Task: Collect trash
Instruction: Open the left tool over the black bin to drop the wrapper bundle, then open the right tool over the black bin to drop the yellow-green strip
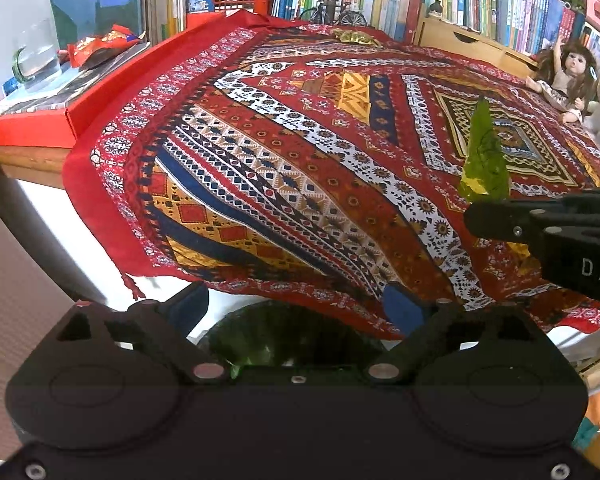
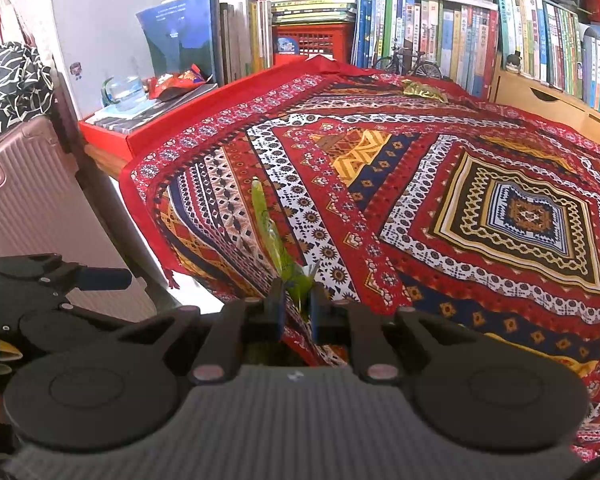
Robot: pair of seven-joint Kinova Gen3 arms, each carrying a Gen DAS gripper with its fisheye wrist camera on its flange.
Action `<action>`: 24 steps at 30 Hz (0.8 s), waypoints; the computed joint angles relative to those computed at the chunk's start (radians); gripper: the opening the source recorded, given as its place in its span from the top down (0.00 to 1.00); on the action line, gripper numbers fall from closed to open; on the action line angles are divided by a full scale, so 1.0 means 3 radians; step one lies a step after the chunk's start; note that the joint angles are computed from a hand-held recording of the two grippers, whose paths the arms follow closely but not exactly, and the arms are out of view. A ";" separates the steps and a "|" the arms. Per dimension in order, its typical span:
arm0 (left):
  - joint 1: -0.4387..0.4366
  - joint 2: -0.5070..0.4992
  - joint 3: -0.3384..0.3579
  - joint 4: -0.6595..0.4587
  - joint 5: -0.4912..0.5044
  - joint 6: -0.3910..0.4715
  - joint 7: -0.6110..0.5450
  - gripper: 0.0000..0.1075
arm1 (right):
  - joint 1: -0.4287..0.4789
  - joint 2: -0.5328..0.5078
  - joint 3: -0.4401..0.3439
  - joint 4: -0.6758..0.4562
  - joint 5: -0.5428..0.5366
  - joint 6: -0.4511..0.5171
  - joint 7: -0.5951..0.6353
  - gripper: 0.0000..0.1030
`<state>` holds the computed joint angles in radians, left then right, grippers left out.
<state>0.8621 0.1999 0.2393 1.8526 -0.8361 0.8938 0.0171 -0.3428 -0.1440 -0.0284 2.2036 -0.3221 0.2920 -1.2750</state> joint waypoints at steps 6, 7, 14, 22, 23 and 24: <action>0.0012 -0.0011 -0.0006 0.0007 -0.0015 0.0090 0.0070 0.12 | -0.0041 0.0010 0.0015 0.0001 -0.0027 0.0015 0.0049 0.84; 0.0019 -0.0007 -0.0002 0.0004 -0.0028 0.0128 0.0079 0.12 | -0.0051 0.0014 0.0027 -0.0001 -0.0049 0.0022 0.0075 0.84; -0.0021 -0.0048 0.0002 0.0024 -0.0065 0.0299 0.0215 0.12 | -0.0094 0.0056 0.0045 0.0002 -0.0216 0.0032 0.0271 0.84; -0.0120 -0.0102 0.0033 0.0050 -0.0110 0.0384 0.0192 0.12 | -0.0113 0.0088 -0.0035 0.0039 -0.0218 -0.0038 0.0379 0.30; -0.0130 -0.0105 0.0037 0.0052 -0.0110 0.0394 0.0189 0.12 | -0.0116 0.0079 -0.0055 0.0055 -0.0192 -0.0075 0.0383 0.28; -0.0140 -0.0109 0.0039 0.0056 -0.0111 0.0403 0.0192 0.12 | -0.0095 0.0073 -0.0104 0.0060 -0.0123 -0.0099 0.0333 0.25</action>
